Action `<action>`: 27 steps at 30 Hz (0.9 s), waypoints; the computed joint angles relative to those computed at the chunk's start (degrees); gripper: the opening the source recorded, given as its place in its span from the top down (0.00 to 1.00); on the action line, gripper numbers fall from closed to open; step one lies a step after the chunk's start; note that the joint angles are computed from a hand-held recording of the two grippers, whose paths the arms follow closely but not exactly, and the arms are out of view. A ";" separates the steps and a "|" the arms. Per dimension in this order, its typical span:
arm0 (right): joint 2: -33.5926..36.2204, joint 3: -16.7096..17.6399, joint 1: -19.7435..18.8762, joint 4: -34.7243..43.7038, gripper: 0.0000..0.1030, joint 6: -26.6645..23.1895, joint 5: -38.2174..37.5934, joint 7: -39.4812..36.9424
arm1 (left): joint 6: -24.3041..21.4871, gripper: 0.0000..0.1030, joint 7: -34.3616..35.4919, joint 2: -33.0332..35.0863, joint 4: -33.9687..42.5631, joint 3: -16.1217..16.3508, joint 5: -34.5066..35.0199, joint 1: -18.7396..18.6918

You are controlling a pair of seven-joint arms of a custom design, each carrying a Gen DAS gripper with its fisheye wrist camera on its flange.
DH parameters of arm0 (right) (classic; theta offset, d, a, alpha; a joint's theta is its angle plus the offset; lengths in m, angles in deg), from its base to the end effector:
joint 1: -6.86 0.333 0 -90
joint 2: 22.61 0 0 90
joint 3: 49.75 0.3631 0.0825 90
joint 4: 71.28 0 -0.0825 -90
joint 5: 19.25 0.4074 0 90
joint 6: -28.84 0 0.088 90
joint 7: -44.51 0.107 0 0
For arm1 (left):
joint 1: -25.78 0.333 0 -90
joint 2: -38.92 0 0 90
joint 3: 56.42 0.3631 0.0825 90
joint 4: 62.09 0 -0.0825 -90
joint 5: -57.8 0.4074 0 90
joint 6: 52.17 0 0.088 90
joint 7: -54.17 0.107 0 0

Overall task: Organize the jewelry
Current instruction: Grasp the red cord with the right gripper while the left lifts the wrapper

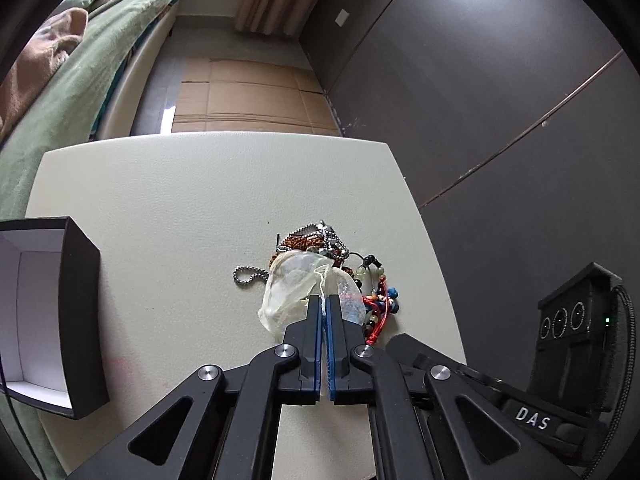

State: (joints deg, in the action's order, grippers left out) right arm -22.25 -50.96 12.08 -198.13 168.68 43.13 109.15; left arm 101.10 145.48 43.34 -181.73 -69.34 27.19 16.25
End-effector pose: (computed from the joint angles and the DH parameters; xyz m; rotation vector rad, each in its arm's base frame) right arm 0.5675 0.0414 0.4305 -1.4260 1.8972 0.3449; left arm 0.5803 -0.2199 0.4758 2.1084 -2.0892 0.9444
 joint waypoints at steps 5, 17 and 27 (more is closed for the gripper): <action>1.24 0.86 0.87 1.02 0.59 1.18 -1.20 0.86 | 1.52 0.99 1.45 -1.85 -1.17 0.27 -2.99 0.24; 2.28 2.67 1.67 2.00 0.93 4.32 2.29 -2.55 | 2.36 0.99 6.44 -6.65 -3.40 2.29 -9.80 0.13; -2.39 1.60 3.64 0.21 0.93 3.36 17.68 -16.99 | 7.26 0.99 9.12 -11.78 -7.50 5.49 -14.17 -0.29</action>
State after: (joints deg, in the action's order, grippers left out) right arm -24.63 -49.36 15.72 -197.92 172.04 60.81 92.15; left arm 108.36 154.60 31.56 -189.22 -63.85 13.01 15.96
